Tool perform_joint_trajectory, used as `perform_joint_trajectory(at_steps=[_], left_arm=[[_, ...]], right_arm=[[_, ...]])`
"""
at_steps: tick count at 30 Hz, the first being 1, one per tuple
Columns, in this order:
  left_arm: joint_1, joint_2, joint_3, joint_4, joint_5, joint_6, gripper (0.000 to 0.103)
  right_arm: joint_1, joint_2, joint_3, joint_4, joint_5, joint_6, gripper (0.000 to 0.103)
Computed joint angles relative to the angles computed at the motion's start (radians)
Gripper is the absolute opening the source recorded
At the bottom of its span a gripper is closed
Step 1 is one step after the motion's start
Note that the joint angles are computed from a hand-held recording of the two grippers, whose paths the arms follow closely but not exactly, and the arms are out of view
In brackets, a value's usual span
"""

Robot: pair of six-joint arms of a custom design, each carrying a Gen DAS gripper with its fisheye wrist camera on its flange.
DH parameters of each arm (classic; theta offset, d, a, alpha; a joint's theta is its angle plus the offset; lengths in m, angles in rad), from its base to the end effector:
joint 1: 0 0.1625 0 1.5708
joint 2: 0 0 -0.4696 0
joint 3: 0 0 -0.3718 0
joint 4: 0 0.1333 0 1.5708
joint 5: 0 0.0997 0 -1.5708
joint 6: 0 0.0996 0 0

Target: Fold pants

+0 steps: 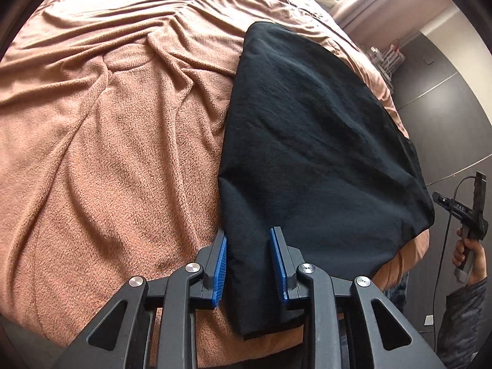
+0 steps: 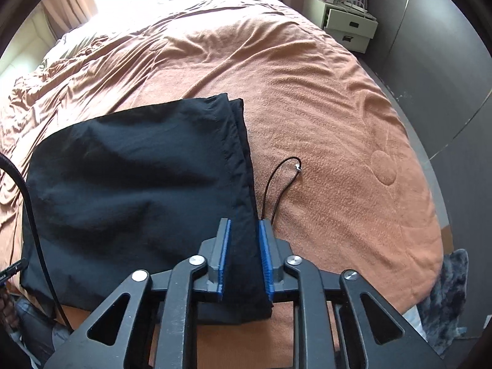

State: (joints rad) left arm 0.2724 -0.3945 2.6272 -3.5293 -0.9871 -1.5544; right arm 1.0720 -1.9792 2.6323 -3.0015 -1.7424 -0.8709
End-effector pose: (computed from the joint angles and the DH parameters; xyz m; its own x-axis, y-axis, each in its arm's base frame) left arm -0.2176 -0.2562 -0.0573 -0.9283 -0.2451 -0.2794 -0.0656 0.8479 -0.5260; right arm -0.0168 -0.2740 0.3676 -0.7812 -0.1073 0.6150 -0.3984 0.8441 -0.3588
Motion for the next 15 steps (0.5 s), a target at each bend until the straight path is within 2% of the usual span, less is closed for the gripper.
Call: perform_joint_trajectory(at_steps=[1, 3, 4, 6, 9, 12, 15], left_arm=[[-0.001, -0.001, 0.000, 0.002, 0.000, 0.000, 0.029], [0.000, -0.001, -0.001, 0.002, 0.000, 0.000, 0.029], [0.000, -0.001, -0.001, 0.003, 0.000, 0.000, 0.029], [0.002, -0.005, 0.011, -0.008, -0.002, 0.004, 0.029], [0.008, -0.008, 0.008, -0.005, -0.004, 0.011, 0.029], [0.011, -0.017, 0.003, 0.005, -0.007, 0.016, 0.029], [0.008, -0.029, 0.015, -0.008, -0.012, 0.013, 0.029]], right_arm=[[-0.031, -0.036, 0.007, 0.019, 0.032, -0.012, 0.037], [-0.120, -0.124, 0.025, 0.068, 0.114, -0.053, 0.052], [-0.176, -0.169, 0.034, 0.101, 0.162, -0.082, 0.055], [-0.287, -0.254, 0.045, 0.197, 0.245, -0.131, 0.056], [-0.421, -0.312, 0.052, 0.313, 0.332, -0.185, 0.056], [-0.473, -0.272, 0.065, 0.308, 0.340, -0.189, 0.056], [-0.479, -0.203, 0.090, 0.192, 0.345, -0.171, 0.056]])
